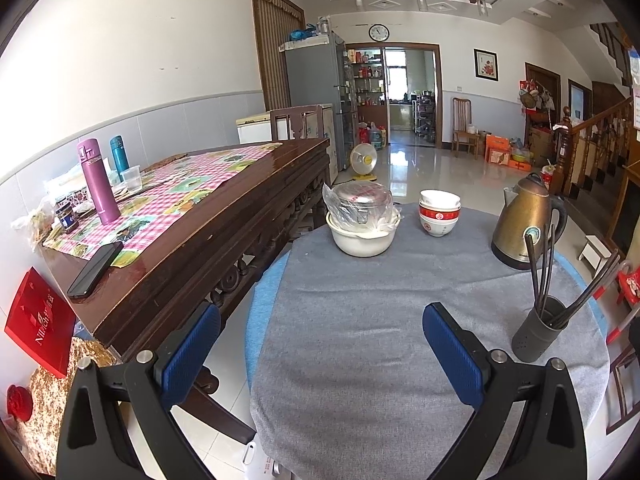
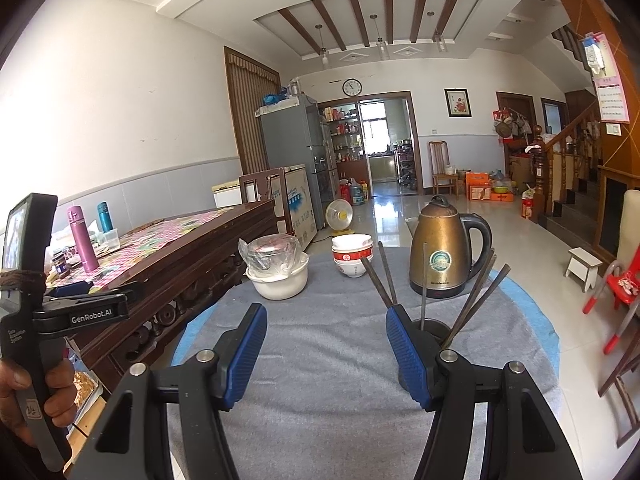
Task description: Organize utensils
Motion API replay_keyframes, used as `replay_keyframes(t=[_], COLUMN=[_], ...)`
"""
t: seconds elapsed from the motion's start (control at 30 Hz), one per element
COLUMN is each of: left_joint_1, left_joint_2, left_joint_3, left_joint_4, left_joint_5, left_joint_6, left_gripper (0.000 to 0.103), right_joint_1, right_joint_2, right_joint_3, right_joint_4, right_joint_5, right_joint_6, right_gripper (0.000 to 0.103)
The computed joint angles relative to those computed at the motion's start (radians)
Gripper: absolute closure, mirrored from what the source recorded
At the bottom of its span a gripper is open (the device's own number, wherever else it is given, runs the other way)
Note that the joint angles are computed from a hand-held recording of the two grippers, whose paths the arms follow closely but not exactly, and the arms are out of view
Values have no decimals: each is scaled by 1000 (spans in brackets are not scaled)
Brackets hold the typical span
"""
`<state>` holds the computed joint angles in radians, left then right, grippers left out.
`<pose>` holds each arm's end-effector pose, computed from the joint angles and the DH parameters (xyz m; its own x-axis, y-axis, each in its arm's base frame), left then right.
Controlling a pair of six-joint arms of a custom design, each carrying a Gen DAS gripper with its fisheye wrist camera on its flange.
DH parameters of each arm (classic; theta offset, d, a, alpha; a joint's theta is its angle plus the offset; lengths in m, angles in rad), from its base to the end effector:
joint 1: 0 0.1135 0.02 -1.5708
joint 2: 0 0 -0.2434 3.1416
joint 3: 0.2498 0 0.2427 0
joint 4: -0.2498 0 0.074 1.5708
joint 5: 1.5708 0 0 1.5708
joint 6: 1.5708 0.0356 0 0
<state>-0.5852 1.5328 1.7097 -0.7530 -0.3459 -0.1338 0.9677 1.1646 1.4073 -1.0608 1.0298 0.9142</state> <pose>0.2749 -0.1677 0.3986 -0.4878 0.1727 -0.8557 0.2195 0.9730 0.0712 0.1390 0.1481 0.3845 -0.3254 0.2467 -0.9128 0.2719 0.9490 0.1596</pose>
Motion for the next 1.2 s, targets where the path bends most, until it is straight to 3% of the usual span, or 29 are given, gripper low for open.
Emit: replay_keyframes(t=[0.77, 1.2], left_joint_1=[-43, -144], left_joint_2=[48, 156], left_joint_3=[3, 78], left_joint_4=[-14, -42], left_joint_5=[-75, -108], left_joint_6=[8, 7], left_gripper=[2, 2], right_joint_1=[-22, -166], right_joint_2=[-118, -225], right_joint_3=[-79, -219], right_joint_4=[-53, 72], right_joint_5=[21, -119], right_joint_6=[56, -35], right_gripper=[37, 37])
